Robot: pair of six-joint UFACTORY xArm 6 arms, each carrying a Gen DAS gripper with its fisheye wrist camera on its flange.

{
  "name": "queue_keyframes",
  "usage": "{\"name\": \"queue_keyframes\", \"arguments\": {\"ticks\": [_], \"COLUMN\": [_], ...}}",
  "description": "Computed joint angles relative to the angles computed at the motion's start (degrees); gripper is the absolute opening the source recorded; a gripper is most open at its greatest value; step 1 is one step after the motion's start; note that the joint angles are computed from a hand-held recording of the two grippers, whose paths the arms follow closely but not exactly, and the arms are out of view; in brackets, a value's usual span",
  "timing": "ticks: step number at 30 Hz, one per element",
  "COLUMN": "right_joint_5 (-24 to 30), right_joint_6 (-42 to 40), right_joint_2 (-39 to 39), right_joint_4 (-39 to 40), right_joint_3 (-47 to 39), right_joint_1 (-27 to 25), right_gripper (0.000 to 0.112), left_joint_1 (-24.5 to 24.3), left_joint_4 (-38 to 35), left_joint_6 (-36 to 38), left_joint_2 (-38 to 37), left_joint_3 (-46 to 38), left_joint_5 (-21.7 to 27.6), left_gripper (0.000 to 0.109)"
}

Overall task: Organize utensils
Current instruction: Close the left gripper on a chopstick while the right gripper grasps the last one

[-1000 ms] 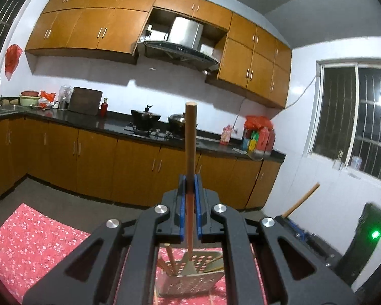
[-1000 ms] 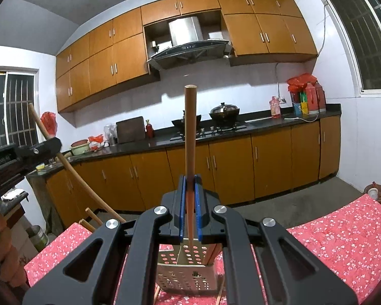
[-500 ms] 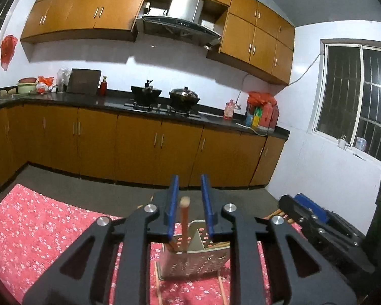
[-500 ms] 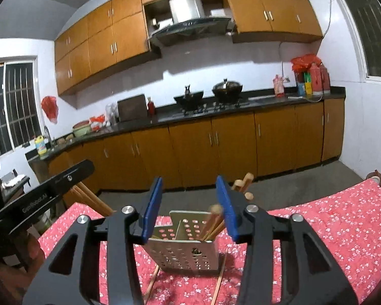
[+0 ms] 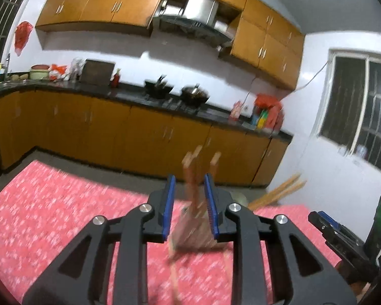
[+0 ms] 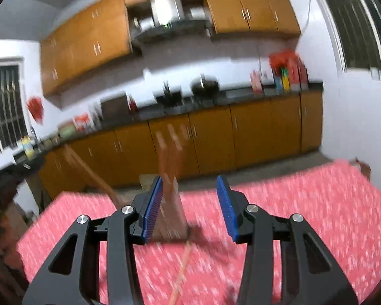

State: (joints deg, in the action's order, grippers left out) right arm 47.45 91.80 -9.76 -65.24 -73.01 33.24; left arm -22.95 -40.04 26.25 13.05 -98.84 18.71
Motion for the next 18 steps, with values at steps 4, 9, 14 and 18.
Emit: {"name": "queue_keyframes", "arguments": {"ticks": [4, 9, 14, 18], "right_joint_5": [-4.95, -9.14, -4.85, -3.47], "right_joint_6": [-8.01, -16.80, -19.20, -18.19], "right_joint_2": [3.53, 10.18, 14.89, 15.60], "right_joint_4": [16.04, 28.30, 28.85, 27.01], "right_joint_3": [2.43, 0.80, -2.54, -3.02], "right_joint_1": [-2.44, -2.41, -0.01, 0.30], "right_gripper": [0.037, 0.033, 0.033, 0.030], "left_joint_1": [0.66, 0.58, -0.21, -0.54], "left_joint_4": [14.88, 19.49, 19.56, 19.68], "left_joint_6": [-10.50, -14.07, -12.88, -12.46], "left_joint_2": [-0.56, 1.05, 0.68, 0.89], "left_joint_3": [6.97, 9.42, 12.13, 12.09], "left_joint_5": [3.24, 11.20, 12.59, 13.36], "left_gripper": [0.026, 0.026, 0.026, 0.026]}}
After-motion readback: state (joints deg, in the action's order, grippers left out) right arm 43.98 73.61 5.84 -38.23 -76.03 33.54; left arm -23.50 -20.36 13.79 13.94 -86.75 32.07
